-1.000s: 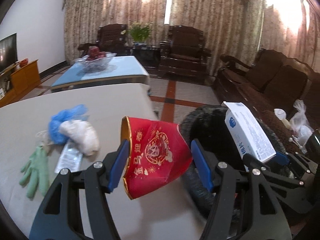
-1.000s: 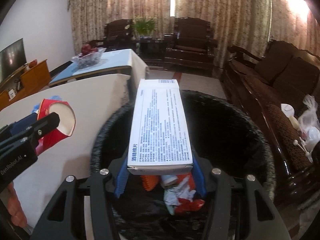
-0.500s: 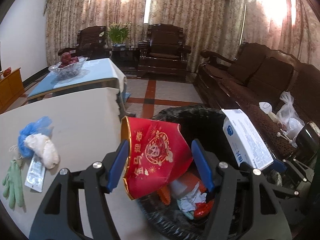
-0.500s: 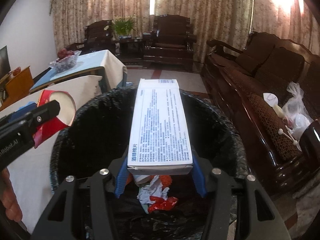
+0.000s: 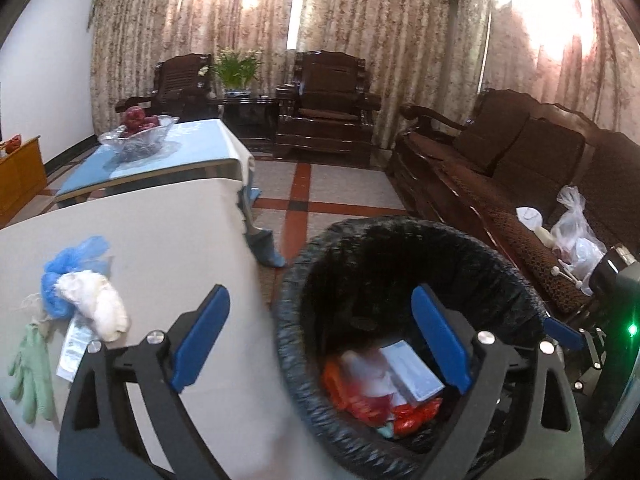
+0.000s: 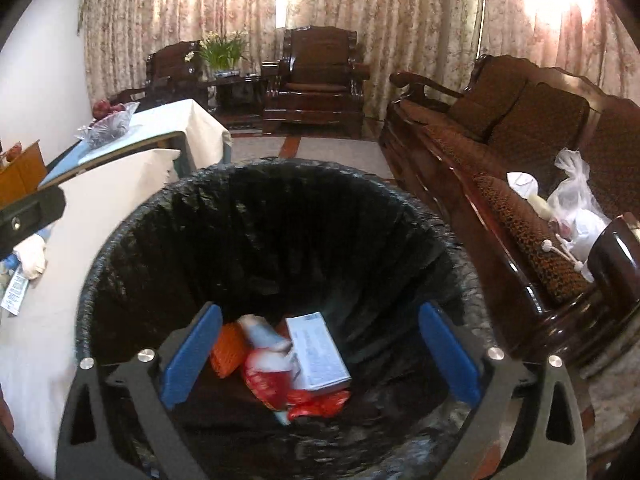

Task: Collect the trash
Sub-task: 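Carry the white box and red packet over the wastebasket and open both grippers, then move both tools back to the trash on the table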

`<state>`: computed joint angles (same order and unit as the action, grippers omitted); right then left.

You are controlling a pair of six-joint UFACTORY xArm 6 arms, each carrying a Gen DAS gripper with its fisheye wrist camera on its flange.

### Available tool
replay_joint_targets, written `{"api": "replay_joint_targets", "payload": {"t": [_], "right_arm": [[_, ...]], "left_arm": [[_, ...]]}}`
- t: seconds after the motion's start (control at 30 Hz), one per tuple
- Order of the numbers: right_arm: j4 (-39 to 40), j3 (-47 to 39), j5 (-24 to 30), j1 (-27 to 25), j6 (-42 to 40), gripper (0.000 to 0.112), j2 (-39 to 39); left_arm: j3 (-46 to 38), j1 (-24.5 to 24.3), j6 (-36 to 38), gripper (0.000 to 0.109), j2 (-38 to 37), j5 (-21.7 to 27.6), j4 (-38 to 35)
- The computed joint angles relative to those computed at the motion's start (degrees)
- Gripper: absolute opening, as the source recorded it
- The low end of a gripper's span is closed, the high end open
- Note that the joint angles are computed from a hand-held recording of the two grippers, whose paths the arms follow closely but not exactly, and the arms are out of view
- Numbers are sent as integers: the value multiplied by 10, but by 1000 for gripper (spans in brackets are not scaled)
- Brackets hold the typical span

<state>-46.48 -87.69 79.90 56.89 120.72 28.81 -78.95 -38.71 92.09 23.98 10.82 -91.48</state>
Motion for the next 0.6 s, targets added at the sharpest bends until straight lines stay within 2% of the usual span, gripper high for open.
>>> {"api": "replay_joint_targets", "payload": {"t": [0.13,0.37,0.6], "right_arm": [[-17,-52,-11,-3,-27,97,34],[-37,-195,-32,-12,-105,97,126],[-56,-379,-28,-17,-186,97,236]], "left_arm": [[5,25,35,91,-8,-7,-25],[16,78,57,91,-15,-23,-39],[11,135,57,91,-15,-38,-36]]}}
